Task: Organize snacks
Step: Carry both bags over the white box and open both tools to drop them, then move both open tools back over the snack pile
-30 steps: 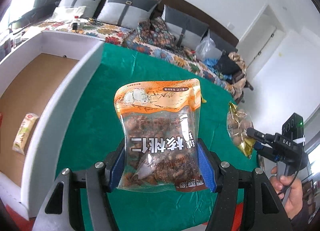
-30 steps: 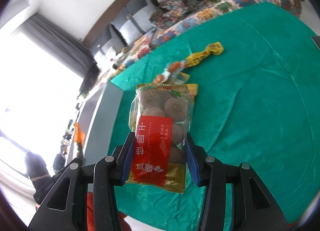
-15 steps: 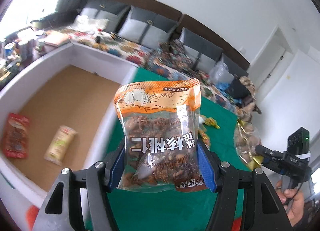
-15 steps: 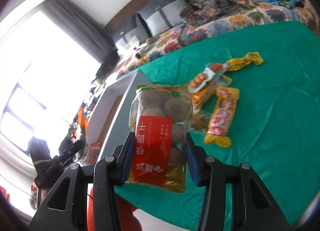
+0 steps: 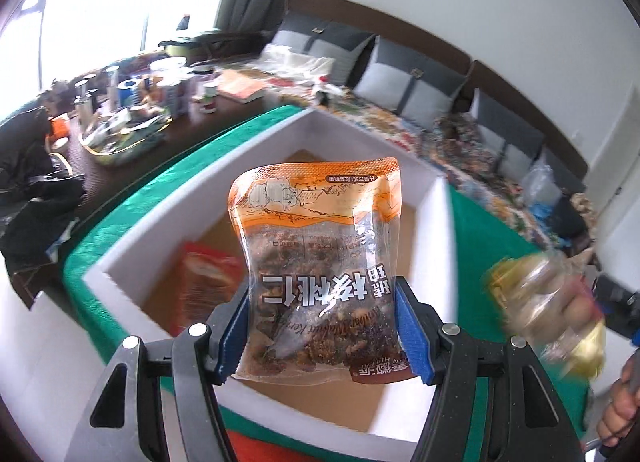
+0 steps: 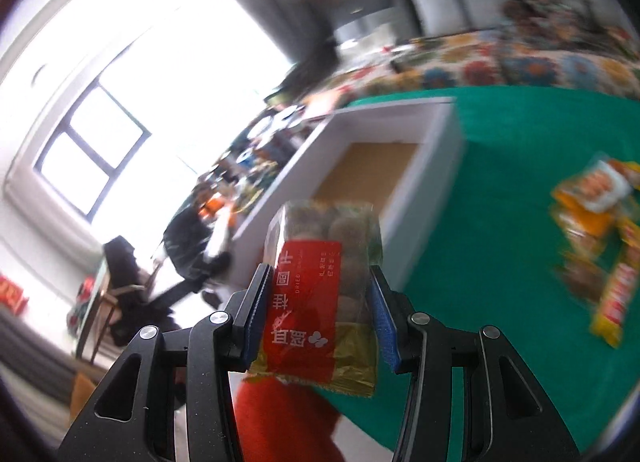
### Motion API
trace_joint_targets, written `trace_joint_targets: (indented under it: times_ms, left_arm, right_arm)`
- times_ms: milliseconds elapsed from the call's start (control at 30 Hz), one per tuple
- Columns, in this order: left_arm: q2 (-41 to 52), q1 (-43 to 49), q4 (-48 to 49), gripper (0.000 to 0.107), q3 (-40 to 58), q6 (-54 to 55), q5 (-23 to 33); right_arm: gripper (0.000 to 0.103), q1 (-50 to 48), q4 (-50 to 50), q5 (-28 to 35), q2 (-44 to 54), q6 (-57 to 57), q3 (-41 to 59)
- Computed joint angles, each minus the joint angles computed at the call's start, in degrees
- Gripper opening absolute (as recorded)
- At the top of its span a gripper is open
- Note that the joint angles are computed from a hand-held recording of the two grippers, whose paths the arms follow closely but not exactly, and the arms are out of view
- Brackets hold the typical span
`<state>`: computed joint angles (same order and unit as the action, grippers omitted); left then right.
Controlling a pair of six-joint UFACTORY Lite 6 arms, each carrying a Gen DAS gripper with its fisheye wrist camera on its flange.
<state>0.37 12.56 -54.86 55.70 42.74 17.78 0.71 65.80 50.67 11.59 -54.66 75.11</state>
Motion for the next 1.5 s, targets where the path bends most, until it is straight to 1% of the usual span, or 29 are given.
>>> trace_joint_targets:
  times_ms: [33,67,100,133,167,233,300,367,433,500,600,633,667,767,800,833,900,933,1000,1067,1100,1133,1200,1233,1300,1333,1400,1467,1500]
  left_arm:
    - [1.9,-0.2,1.8,0.067,1.0,-1.5,-1.1]
    - [4.2,0.2,4.4,0.071,2.1,-3.5,-1.7]
    - [5.9,0.0,8.6,0.074,3.0,-7.9,-2.5]
    - [7.5,0.5,11.3,0.082,3.3,-10.7,-2.7]
    - [9.3,1.2,11.7,0.083,4.0,-11.4,-2.8]
    - [10.0,2.9,7.4,0.084,2.6,-8.2,-2.8]
    - [8.5,3.7,0.6,0.093,0.0,-2.4,-3.1]
    - [6.3,3.3,-5.4,0.102,-2.3,2.6,-4.2]
    - [4.5,1.8,-4.2,0.102,-3.5,-0.1,-5.5]
    - [1.7,-0.2,-8.3,0.103,-5.0,2.4,-4.5]
    - [-3.3,-5.6,-10.9,0.103,-6.4,2.9,-3.6]
    - [-4.4,-8.6,-9.8,0.103,-6.2,1.1,-3.5]
    - [-5.0,-11.9,-8.0,0.103,-5.8,-1.1,-3.8]
    - [-4.0,-24.3,-0.2,0.103,-2.7,-11.0,-5.9]
    - [-2.0,-30.0,5.1,0.103,-0.2,-17.0,-6.7]
    - [-0.2,-33.3,10.7,0.103,1.8,-23.0,-7.1]
    - [6.3,-41.4,22.6,0.103,7.8,-35.0,-7.7]
    - [10.4,-44.9,28.6,0.103,11.1,-41.0,-7.8]
    - [19.7,-50.2,40.6,0.103,18.4,-52.9,-7.4]
    - [29.0,-53.6,51.9,0.102,26.5,-64.8,-5.3]
    - [34.8,-55.0,56.6,0.102,32.1,-70.8,-3.3]
    - [38.6,-55.7,59.3,0.102,35.9,-74.4,-1.9]
    - [46.1,-56.6,64.4,0.102,44.0,-80.2,1.4]
    - [49.4,-56.6,67.4,0.102,47.8,-83.3,3.0]
    - [55.0,-56.4,72.4,0.102,54.1,-88.1,5.7]
    - [57.3,-56.1,74.1,0.102,56.6,-89.7,6.6]
    - [63.3,-55.7,75.5,0.102,64.6,-90.2,9.7]
    - [68.9,-54.9,76.0,0.102,72.7,-88.8,13.2]
    - [72.7,-54.6,76.7,0.102,78.3,-88.0,15.4]
  right_arm:
    - [0.047,3.2,1.0,-1.1,2.0,0.3,1.8]
    - [0.049,7.3,2.1,-2.8,5.2,0.8,4.9]
    - [0.05,9.4,2.8,-3.7,7.4,0.8,6.8]
    - [0.06,11.6,3.3,-4.8,10.3,1.0,9.3]
    - [0.068,13.8,2.4,-6.0,13.5,2.8,12.1]
    - [0.068,14.6,1.6,-7.1,15.0,4.2,12.7]
    - [0.068,12.9,3.5,-7.7,13.4,1.4,9.0]
    - [0.068,10.3,3.2,-9.9,10.1,-1.3,4.3]
    - [0.069,5.5,2.5,-12.9,6.0,-6.5,-2.6]
    - [0.072,1.3,1.9,-16.7,4.0,-11.3,-7.6]
    - [0.072,-8.4,7.3,-23.8,-0.3,-27.9,-20.0]
    - [0.072,-11.8,10.1,-25.6,-0.2,-33.9,-22.6]
    - [0.072,-17.3,12.1,-27.1,0.3,-39.9,-25.3]
    - [0.072,-32.5,20.6,-28.4,6.1,-57.9,-26.3]
    - [0.072,-36.6,24.4,-28.1,8.2,-63.9,-25.7]
    - [0.072,-39.6,27.5,-28.3,10.5,-67.9,-24.2]
    - [0.072,-45.8,29.1,-28.4,15.2,-70.7,-20.0]
    - [0.072,-48.5,27.5,-28.1,18.0,-69.1,-16.8]
    - [0.072,-50.7,24.4,-28.1,21.8,-64.4,-11.7]
    - [0.072,-52.1,21.7,-27.6,25.2,-60.2,-7.1]
    - [0.072,-52.6,20.2,-27.3,26.8,-58.0,-4.8]
    - [0.072,-53.4,17.9,-26.8,28.0,-55.5,-3.0]
    - [0.072,-54.0,15.1,-26.1,29.9,-51.3,-0.3]
    - [0.072,-54.2,15.3,-25.8,30.2,-50.8,0.1]
    - [0.073,-54.1,18.1,-25.3,29.9,-53.2,-0.4]
    - [0.077,-54.6,20.1,-24.7,29.1,-55.8,-1.8]
    - [0.08,-54.3,24.5,-24.9,29.2,-61.6,-2.8]
    - [0.086,-52.6,25.4,-27.1,29.4,-63.2,-2.7]
    - [0.087,-51.4,26.5,-28.8,29.2,-64.7,-3.0]
